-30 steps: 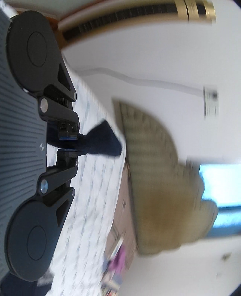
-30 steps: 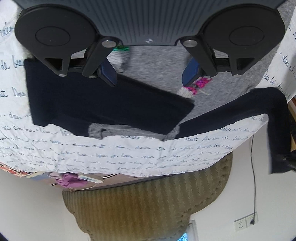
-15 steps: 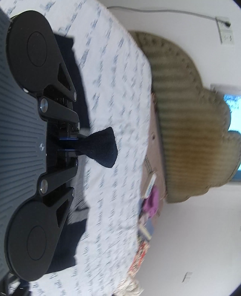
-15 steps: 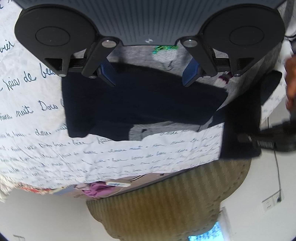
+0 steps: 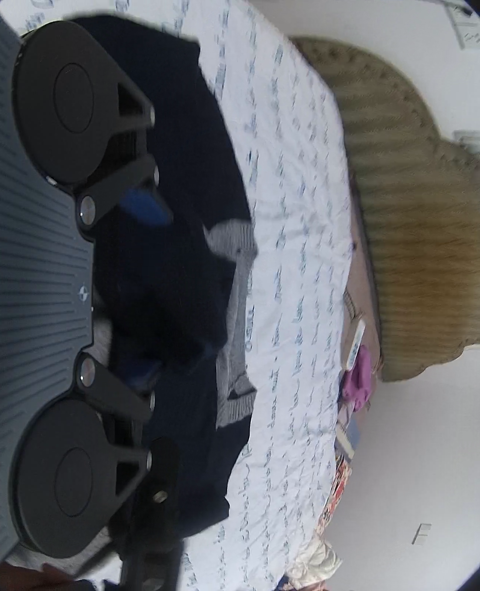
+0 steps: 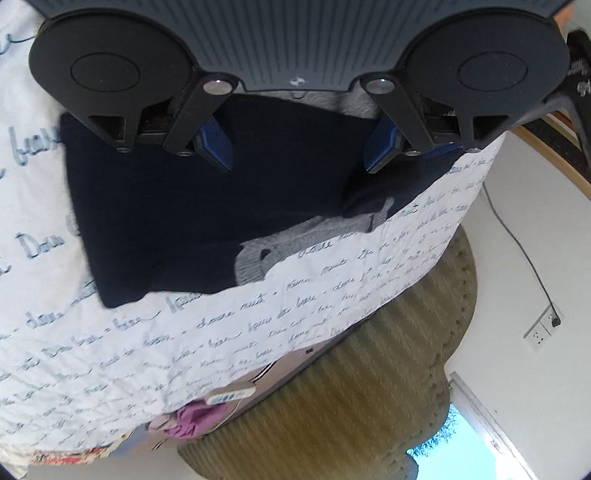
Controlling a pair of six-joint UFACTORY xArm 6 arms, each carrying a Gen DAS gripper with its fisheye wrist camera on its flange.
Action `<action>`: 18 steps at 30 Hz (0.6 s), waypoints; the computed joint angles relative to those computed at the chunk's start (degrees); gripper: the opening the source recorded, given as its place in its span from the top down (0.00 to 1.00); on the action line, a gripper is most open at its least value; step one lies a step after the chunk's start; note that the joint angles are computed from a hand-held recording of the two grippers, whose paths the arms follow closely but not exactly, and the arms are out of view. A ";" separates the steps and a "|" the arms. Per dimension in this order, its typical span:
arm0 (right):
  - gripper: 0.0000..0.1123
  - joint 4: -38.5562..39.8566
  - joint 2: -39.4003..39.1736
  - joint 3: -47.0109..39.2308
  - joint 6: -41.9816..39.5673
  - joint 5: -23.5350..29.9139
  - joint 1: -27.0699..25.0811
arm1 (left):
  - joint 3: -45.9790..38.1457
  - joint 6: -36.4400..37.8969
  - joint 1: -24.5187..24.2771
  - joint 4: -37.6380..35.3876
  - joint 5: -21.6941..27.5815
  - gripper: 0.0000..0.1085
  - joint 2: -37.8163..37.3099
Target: Fold small clothes
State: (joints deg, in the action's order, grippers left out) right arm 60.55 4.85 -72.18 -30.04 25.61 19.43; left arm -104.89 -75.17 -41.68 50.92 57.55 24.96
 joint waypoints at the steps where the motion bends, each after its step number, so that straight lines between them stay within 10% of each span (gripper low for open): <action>1: 0.31 0.33 0.44 -0.52 0.03 0.54 -0.01 | 1.41 -0.53 -0.73 0.94 1.40 0.20 -1.23; 18: 0.31 5.94 9.20 -9.97 -1.81 5.81 3.47 | 21.93 -13.71 -4.86 2.30 9.42 0.13 -14.41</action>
State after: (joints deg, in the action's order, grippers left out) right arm 66.49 14.05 -82.14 -31.85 31.42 22.89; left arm -82.95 -88.89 -46.54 53.21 66.97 10.56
